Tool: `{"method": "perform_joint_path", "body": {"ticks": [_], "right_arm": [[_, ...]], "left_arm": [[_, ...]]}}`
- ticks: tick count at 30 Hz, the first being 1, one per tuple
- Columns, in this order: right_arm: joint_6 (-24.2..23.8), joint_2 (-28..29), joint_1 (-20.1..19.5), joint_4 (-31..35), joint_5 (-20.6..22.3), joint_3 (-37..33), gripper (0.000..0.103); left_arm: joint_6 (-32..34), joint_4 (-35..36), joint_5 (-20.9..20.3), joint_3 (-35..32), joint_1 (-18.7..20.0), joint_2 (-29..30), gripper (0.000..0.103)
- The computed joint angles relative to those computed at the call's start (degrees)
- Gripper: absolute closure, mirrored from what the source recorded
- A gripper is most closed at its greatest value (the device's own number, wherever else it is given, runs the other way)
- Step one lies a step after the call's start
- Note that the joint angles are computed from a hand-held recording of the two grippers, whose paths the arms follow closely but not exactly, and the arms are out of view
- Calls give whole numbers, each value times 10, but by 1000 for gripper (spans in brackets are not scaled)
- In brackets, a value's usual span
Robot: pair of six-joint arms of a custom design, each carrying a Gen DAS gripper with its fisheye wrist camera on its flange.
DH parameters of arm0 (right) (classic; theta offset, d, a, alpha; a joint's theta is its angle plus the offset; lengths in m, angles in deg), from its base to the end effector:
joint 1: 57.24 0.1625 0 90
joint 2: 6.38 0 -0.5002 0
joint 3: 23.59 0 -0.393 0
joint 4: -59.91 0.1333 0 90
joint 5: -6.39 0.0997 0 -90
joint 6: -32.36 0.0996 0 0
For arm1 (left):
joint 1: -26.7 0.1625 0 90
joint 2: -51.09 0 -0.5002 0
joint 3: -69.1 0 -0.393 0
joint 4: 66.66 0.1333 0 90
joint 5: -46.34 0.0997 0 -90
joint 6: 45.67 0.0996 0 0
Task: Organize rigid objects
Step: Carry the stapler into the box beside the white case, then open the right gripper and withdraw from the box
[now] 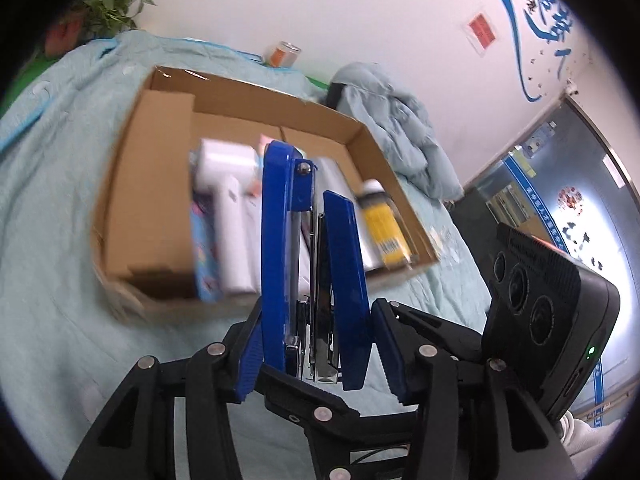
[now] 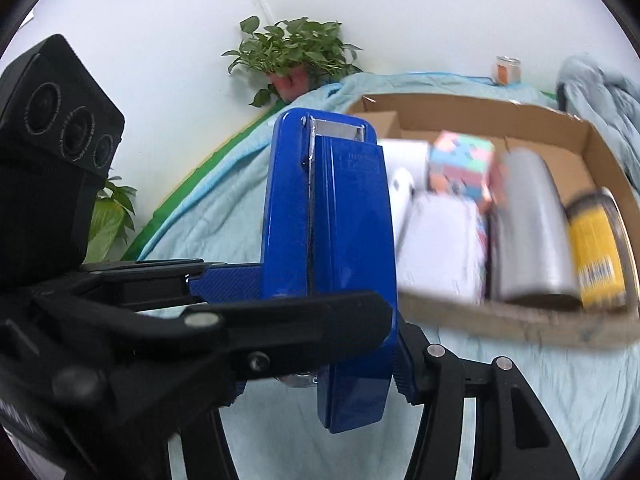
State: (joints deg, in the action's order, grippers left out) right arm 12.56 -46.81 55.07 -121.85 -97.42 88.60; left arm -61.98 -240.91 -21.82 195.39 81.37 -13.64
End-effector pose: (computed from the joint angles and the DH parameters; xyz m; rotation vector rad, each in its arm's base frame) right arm 0.3407 -0.5418 0.0568 0.9724 -2.6964 0.5128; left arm -0.1665 -0.5295 0.2224 0.3652 2.8531 -0.7606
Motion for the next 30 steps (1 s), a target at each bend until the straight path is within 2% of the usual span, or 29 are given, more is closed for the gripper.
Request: {"method": "perform_joint_path", "body": {"ticks": [3,8,13,15,17,18,19,20,21,22,25,27,30], "right_arm": [[13,29,9,72,0,-76,48],[66,79,10,212,14,-202,48],[104,129,6,298,7,-303,47],[122,138,1,326,26,-327,42],[113,127,-4,290,35,-298,30],[102,124,-1,271,29,-291,26],[89,119,1,244,22,-278,15],[78,112,4,213,16,-262,9],[65,102,6,173,11,-238,7],[55,93,8,142,7,-218,5],[8,69,14,3,-30,-143,1],[-25,57,14,-96,-55,-90,1],[-48,33,4,-182,-82,-21,1]], "left_arm": [[10,39,-6,-31,27,-9,54],[11,105,-26,-99,76,1,54],[7,149,-79,-157,127,19,57],[6,172,-82,-176,138,27,57],[20,172,-82,-180,140,28,59],[25,158,-63,-171,134,23,57],[28,147,-40,-163,125,19,56],[33,134,-11,-151,112,12,56],[42,116,15,-137,99,7,55],[52,97,42,-123,85,2,50],[78,11,168,-67,30,-1,30],[93,-65,242,-26,-7,10,24],[87,-136,304,17,-48,38,22]]}}
